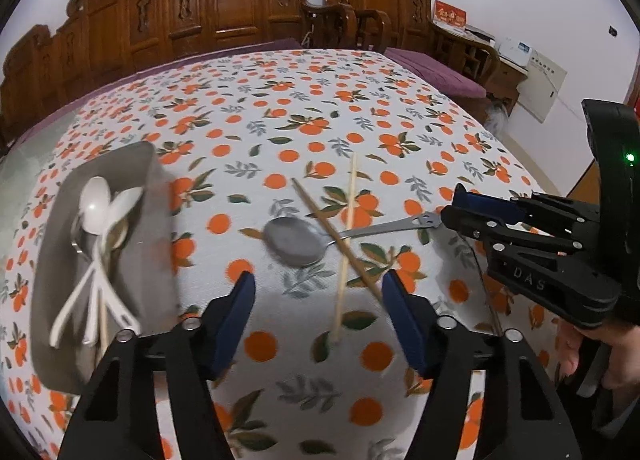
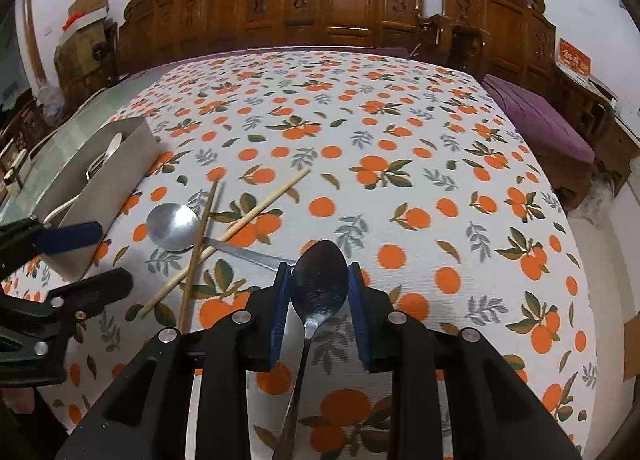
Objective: Organize utensils
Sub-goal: 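Grasp a metal spoon with the right gripper while the left moves toward a wooden chopstick, then grasp the wooden chopstick with the left gripper and lift it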
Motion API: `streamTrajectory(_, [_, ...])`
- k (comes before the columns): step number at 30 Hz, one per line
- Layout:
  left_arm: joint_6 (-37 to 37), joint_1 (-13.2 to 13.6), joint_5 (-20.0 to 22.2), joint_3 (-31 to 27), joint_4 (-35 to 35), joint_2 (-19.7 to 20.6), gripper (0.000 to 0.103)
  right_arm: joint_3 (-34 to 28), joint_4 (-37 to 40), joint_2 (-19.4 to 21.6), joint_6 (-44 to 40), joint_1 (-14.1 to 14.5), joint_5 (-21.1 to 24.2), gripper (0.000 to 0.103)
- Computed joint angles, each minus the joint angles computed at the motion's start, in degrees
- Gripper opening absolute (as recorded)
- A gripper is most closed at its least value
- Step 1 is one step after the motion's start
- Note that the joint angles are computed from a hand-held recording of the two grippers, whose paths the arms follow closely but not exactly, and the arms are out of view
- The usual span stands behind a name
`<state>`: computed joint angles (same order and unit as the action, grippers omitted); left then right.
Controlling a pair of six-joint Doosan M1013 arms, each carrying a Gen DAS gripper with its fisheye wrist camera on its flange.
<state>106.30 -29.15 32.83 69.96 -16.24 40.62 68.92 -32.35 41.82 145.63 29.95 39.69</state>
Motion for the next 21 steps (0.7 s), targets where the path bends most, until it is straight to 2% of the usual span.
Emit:
streamTrajectory(4, [0.51, -0.76, 1.57, -1.16, -0.29, 0.77, 0.041, 0.39, -1.13, -0.27, 0.97, -0.01, -0.09, 0.031])
streamTrajectory(9, [-0.91, -1.95, 3.25, -1.96, 2.32, 1.59, 0.027, 0.61, -1.81, -0.41, 1.85, -0.06, 0.00, 0.031])
streamTrajectory(17, [-6.50, -2.87, 7.00, -3.95, 7.96, 3.28, 0.027, 0.76, -1.78, -0.48, 2.05, -0.12, -0.18, 0.031])
streamTrajectory(18, [-6.55, -2.93, 6.36, -3.64, 8.29, 3.12, 0.027, 0.76, -1.86, -0.46, 2.05, -0.12, -0.20, 0.031])
streamTrajectory(20, [-7.12, -3.02, 6.77, -3.76, 9.13, 3.14, 0.021, 0.72, -1.58, -0.44, 1.88, -0.15, -0.23, 0.031])
streamTrajectory(21, [-6.90, -2.94, 7.14, -3.80, 8.71, 3.13, 0.013, 0.76, -1.71, -0.47, 1.90, -0.12, -0.21, 0.031])
